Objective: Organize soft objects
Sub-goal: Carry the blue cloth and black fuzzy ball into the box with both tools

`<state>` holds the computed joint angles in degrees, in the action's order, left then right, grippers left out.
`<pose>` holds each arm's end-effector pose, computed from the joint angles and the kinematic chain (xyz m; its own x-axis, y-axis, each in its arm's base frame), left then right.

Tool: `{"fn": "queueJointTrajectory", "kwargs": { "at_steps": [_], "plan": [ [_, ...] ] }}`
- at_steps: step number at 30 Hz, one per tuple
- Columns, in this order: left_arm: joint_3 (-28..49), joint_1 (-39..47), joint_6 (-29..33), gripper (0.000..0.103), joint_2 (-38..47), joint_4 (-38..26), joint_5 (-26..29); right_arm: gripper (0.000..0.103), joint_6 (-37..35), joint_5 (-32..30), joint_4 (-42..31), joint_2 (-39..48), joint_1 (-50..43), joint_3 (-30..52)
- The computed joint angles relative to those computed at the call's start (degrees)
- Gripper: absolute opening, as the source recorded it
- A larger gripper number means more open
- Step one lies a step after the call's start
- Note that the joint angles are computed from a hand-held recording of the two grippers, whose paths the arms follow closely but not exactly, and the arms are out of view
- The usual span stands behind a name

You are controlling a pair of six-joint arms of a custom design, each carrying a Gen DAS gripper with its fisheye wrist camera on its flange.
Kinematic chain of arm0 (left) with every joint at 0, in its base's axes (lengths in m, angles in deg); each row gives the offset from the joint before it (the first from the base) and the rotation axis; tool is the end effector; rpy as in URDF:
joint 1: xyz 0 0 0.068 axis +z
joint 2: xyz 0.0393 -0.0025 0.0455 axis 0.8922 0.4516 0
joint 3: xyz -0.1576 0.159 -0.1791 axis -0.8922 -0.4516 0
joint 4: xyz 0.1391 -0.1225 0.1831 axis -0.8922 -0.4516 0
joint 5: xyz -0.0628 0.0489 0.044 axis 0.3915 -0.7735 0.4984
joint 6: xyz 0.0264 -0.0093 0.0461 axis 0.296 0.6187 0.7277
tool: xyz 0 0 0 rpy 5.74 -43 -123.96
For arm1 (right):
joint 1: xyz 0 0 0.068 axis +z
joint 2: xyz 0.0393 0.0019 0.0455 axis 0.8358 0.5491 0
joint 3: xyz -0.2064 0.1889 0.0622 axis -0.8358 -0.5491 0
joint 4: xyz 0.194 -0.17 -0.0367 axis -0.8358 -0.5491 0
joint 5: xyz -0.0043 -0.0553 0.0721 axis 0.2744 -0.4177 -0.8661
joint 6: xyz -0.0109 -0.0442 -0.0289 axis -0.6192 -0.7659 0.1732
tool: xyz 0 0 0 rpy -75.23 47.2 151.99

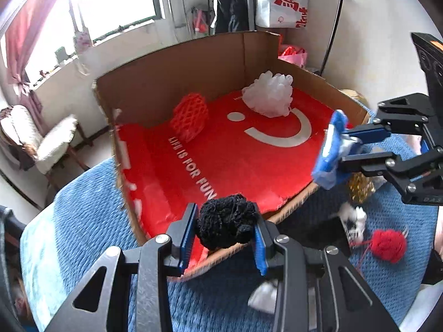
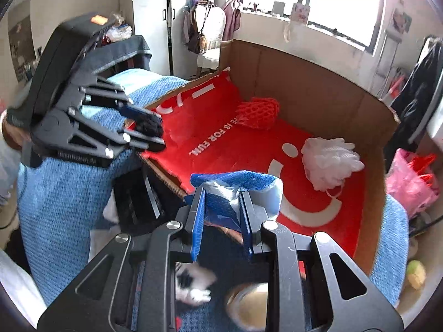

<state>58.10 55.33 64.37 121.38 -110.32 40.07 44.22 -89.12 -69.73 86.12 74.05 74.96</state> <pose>0.2804 -0.0430 0.2291 -0.7185 0.3554 -0.5979 0.4056 0.9124 0.0548 0.3481 0.1211 0.2207 -0.4542 -0.5759 -0.6797 -0.7576 0.6511 -0.0454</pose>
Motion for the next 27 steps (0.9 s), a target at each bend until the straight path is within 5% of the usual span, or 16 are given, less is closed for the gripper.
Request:
{"fn": "queueJointTrajectory", "kwargs": {
  "at_steps": [13,27],
  "plan": [
    [20.5,0.2,0.2,0.038,22.0,-11.4,3.3,0.022,-1.9,-2.0,-29.8,29.8,-0.7,41.4],
    [24.6,-1.7,-2.2,0.042,28.1,-12.4,0.0,0.026,-2.6,2.9,-37.6,37.7,1.2,52.0]
  ]
}}
